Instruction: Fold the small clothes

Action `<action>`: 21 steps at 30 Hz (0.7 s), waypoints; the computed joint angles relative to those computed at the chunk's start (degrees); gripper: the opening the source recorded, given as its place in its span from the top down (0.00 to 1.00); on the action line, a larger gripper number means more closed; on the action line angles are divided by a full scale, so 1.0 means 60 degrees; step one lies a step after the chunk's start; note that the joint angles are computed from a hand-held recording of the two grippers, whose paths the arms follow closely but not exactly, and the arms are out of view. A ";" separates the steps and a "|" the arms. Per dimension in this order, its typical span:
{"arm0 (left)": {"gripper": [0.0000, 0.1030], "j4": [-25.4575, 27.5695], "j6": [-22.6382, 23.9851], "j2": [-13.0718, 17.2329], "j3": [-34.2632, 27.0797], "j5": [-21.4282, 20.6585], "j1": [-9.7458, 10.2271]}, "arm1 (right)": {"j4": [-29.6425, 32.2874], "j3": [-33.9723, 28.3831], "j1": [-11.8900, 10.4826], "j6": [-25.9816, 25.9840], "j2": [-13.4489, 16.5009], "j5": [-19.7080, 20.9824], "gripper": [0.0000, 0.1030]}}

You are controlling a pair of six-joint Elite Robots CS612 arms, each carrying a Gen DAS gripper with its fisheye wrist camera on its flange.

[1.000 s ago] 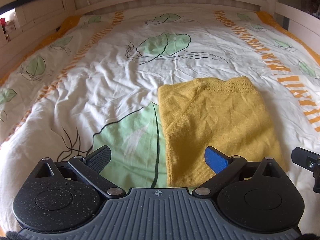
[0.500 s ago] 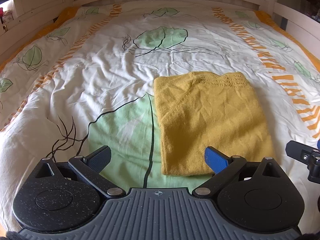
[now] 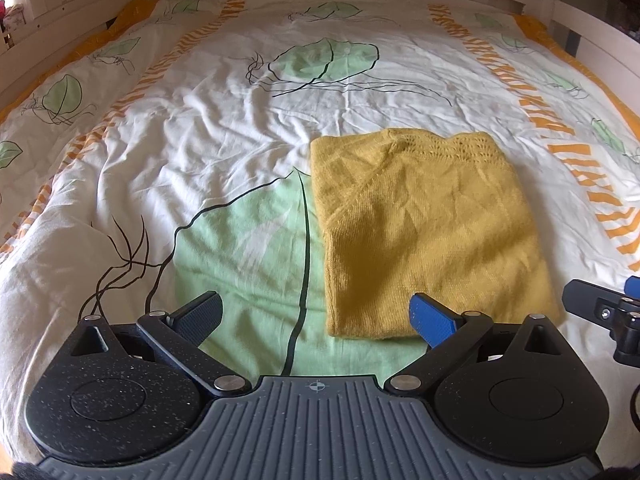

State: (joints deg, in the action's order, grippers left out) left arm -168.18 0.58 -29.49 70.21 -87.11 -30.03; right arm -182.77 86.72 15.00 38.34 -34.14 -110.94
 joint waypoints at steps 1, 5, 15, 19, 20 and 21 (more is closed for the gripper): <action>0.02 0.0034 -0.0012 0.0005 -0.0015 -0.0015 0.0007 | 0.0012 -0.0004 -0.0008 0.0010 0.0003 0.0022 0.01; 0.02 0.0142 -0.0063 0.0018 -0.0047 -0.0063 0.0026 | 0.0047 -0.0021 -0.0018 0.0030 0.0014 0.0074 0.01; 0.02 0.0340 -0.0176 0.0052 -0.0121 -0.0093 0.0043 | 0.0176 -0.0097 -0.0051 0.0085 0.0056 0.0209 0.01; 0.02 0.0387 -0.0175 0.0063 -0.0146 -0.0117 0.0051 | 0.0203 -0.0115 -0.0062 0.0094 0.0069 0.0238 0.01; 0.02 0.0387 -0.0153 0.0065 -0.0148 -0.0118 0.0050 | 0.0213 -0.0130 -0.0062 0.0101 0.0079 0.0243 0.01; 0.02 0.0398 -0.0146 0.0069 -0.0154 -0.0115 0.0049 | 0.0216 -0.0133 -0.0066 0.0108 0.0083 0.0257 0.01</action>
State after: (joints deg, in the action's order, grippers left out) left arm -165.79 -0.29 -29.07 69.29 -87.80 -29.74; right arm -181.47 85.92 14.60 38.98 -33.64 -109.40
